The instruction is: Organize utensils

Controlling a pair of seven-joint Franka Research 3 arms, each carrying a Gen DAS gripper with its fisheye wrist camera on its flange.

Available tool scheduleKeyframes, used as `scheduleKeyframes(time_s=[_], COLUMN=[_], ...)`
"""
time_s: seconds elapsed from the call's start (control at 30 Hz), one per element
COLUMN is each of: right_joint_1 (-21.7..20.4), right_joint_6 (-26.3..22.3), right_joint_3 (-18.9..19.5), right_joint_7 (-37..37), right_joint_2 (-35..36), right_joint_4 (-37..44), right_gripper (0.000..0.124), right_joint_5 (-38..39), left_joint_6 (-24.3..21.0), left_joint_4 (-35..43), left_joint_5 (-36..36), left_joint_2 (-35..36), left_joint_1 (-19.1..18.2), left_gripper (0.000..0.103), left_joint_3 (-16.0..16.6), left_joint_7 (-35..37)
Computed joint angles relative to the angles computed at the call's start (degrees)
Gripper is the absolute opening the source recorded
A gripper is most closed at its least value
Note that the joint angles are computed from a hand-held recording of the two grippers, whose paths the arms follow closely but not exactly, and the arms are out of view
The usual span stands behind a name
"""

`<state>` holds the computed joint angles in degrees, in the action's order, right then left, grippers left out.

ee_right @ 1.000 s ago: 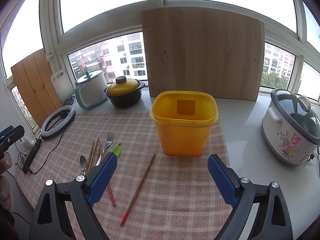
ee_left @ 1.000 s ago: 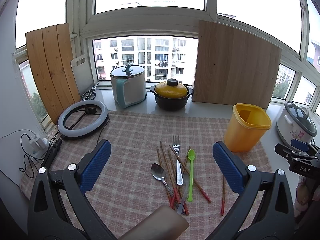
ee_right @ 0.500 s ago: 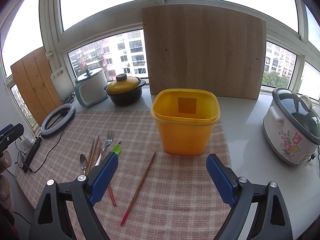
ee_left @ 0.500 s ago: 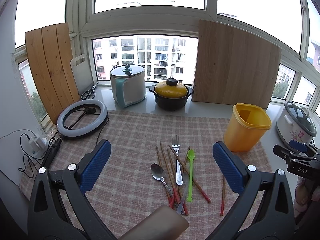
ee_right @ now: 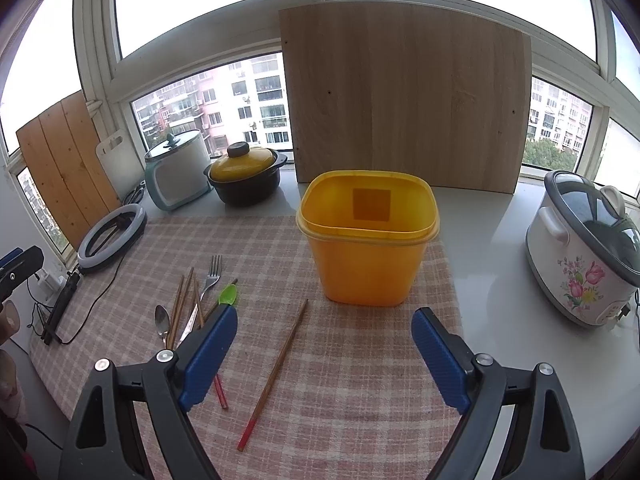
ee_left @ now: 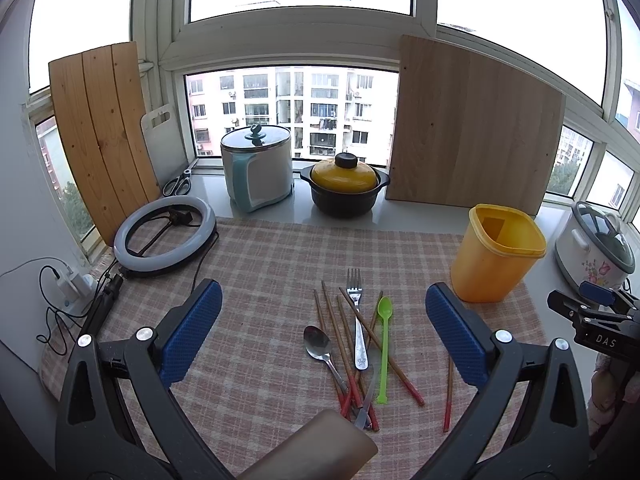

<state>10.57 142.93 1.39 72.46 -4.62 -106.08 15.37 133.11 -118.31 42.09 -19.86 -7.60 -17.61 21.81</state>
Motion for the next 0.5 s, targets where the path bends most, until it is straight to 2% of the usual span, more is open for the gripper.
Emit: scheduleKeyframes(time_s=[0.27, 0.43, 0.5], right_joint_1=[0.0, 0.3, 0.2], right_joint_6=[-0.4, 2.0, 0.7], right_joint_3=[0.1, -0.2, -0.3], right_joint_7=[0.8, -2.7, -2.2], right_joint_2=[1.0, 1.7, 2.8], right_joint_4=[0.8, -0.1, 0.9], right_gripper=[0.090, 0.090, 0.090], right_joint_5=[-1.3, 3.8, 4.1], left_joint_6=[-0.3, -0.5, 0.2], left_joint_4=[-2.2, -5.7, -7.1], left_joint_5=[0.9, -1.0, -2.5], left_joint_2=[-1.0, -3.4, -4.1], left_joint_1=[0.6, 1.8, 2.0], left_gripper=[0.103, 0.103, 0.103], left_joint_3=[0.4, 2.1, 3.0], left_joint_7=[-1.0, -1.6, -0.6])
